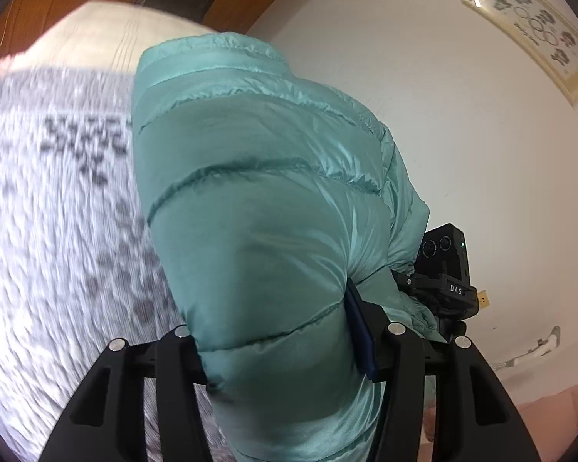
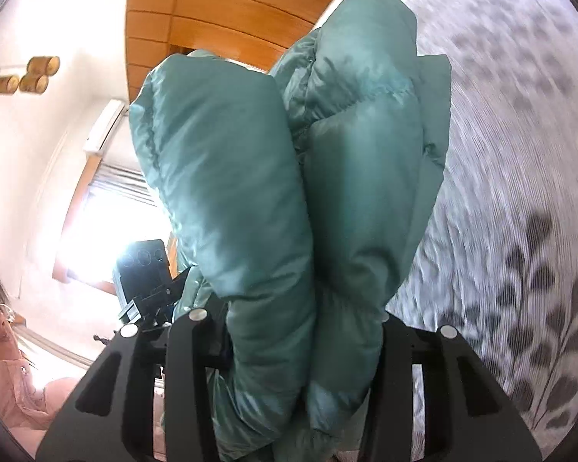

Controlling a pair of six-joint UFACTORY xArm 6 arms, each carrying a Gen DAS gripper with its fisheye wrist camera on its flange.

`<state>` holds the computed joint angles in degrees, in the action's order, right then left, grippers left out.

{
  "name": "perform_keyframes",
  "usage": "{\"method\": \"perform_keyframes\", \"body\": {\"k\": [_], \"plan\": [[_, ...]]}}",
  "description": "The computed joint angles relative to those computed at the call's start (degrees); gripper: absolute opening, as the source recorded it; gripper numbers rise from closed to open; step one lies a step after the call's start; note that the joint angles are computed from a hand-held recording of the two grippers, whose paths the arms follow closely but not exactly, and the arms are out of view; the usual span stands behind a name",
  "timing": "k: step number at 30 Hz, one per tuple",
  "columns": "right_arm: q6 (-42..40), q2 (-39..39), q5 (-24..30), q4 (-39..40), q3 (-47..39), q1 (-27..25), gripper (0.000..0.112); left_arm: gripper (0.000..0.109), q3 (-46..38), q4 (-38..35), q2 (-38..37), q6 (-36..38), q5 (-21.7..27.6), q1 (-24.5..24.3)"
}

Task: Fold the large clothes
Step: 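Lift the teal bundle with both grippers and flip it over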

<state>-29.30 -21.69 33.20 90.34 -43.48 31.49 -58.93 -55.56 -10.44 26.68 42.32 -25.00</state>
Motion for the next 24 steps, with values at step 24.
{"method": "perform_keyframes", "body": {"k": [24], "plan": [[8.6, 35.5, 10.5, -16.6, -38.1, -6.6, 0.04, 0.057, -27.9, -4.0, 29.3, 6.9, 2.7, 12.3]]}}
